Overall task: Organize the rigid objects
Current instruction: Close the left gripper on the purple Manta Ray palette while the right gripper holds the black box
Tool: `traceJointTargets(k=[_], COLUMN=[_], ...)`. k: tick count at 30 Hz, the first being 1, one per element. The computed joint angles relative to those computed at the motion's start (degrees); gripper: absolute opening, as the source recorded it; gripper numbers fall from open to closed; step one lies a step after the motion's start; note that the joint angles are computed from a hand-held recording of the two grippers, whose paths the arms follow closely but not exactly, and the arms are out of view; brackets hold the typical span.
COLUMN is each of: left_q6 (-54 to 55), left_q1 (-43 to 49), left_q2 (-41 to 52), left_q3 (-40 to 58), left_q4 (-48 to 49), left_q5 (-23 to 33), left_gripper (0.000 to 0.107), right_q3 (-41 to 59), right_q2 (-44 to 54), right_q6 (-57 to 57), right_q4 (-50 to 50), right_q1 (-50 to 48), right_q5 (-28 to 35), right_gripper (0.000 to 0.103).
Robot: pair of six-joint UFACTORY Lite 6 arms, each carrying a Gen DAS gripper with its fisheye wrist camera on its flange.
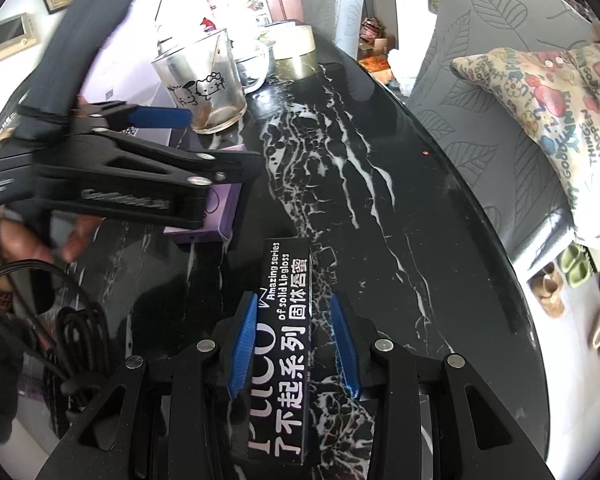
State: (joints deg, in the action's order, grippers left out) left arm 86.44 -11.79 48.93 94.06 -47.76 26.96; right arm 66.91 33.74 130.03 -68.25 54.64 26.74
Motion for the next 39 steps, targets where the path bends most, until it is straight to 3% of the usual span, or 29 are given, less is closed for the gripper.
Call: traceJointTargets(k=[6, 9, 19, 22, 27, 34, 35, 38, 39], left_q6=[-6.94, -0.88, 16.65, 9.37, 9.54, -0.64, -4.31, -7.9, -7.07], left_q1=[-0.3, -0.29, 2.09, 2.81, 3.22, 2.51, 1.94, 1.39, 1.33], left_q2=[2.84, -0.1, -8.07, -7.1, -6.96, -5.59, -4.62, -4.17, -4.7], left_q3=[2.25, -3.26, -17.69, -16.74, -16.8, -13.09, -11.96, -12.0, -12.63], left_q4=[7.16, 3.58, -9.97, -3.91, -8.38, -6.88, -5.13, -5.86, -7.34], left_q5=[1.98, -1.13, -3.12, -0.23, -0.91, 1.0, 0.52, -2.12, -2.83], left_gripper=[0.103, 0.103, 0.103, 0.103, 0.103, 0.103, 0.102, 0.076, 0.062], right_q3=[-0.54, -0.51, -2.06, -2.92, -3.24, -4.23, -4.2, -4.49, -4.55], right_q2=[-0.52, -0.4, -1.31, -1.8, -2.08, -2.76, -2.7, -2.91, -2.94], right_q6=[-0.59, -0.71, 1.37, 2.62, 2.84, 4.83, 4.82, 4.79, 4.88], right_q4=[1.01, 1.03, 0.09, -0.22, 0.73, -0.17, -0.2, -0.02, -0.02], right_q1=[0.4, 0.73, 1.92, 2.71, 4.1, 4.17, 4.08, 4.11, 4.21], right_q5=[0.41, 0.67, 0.8, 1.1, 2.0, 1.79, 1.82, 2.15, 2.36], right_gripper=[0.037, 0.037, 0.037, 0.037, 0.037, 0.037, 0.037, 0.037, 0.037])
